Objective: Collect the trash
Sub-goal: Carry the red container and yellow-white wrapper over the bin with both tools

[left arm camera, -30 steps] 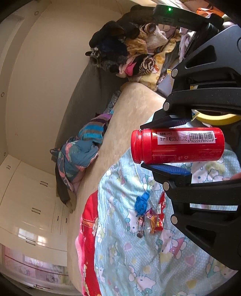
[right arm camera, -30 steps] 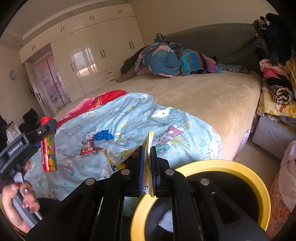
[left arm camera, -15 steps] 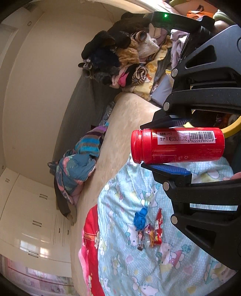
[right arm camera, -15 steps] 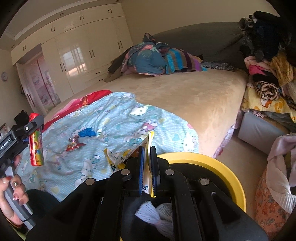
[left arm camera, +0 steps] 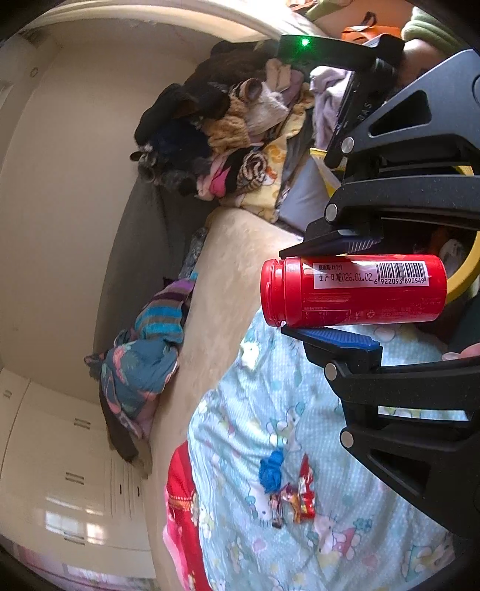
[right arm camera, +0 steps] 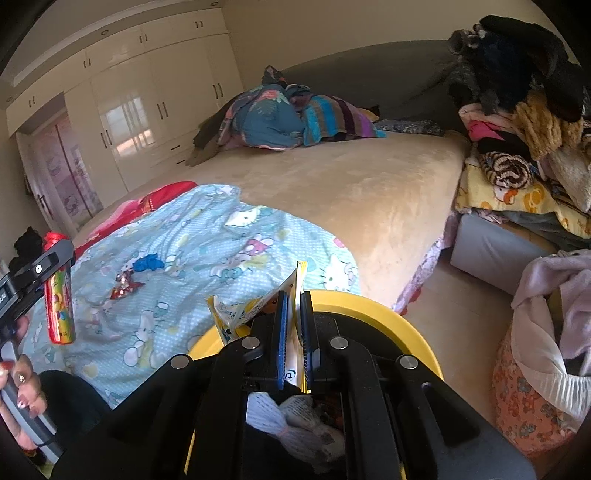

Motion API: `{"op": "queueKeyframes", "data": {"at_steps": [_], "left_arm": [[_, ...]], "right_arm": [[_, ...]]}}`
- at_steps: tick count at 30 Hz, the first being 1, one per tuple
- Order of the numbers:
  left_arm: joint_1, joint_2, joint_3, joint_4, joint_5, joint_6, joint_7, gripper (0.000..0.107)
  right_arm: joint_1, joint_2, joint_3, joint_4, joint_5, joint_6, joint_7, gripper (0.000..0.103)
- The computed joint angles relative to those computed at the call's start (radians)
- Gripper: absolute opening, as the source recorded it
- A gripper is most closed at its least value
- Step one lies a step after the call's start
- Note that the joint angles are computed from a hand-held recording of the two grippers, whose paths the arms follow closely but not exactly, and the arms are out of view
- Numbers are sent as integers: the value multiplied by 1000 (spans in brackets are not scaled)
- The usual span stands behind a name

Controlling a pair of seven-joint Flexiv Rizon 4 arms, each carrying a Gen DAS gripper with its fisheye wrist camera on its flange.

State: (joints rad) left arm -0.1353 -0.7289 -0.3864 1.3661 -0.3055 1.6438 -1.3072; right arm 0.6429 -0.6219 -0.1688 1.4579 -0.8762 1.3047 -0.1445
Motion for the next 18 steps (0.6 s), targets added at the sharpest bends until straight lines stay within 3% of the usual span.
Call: {"op": "queueKeyframes", "data": {"at_steps": [18], "left_arm": [[-35,-34,-44,-17,-2,-76,124,28]], "right_arm": [[-35,38,7,91,-53,-23,93,7]]}}
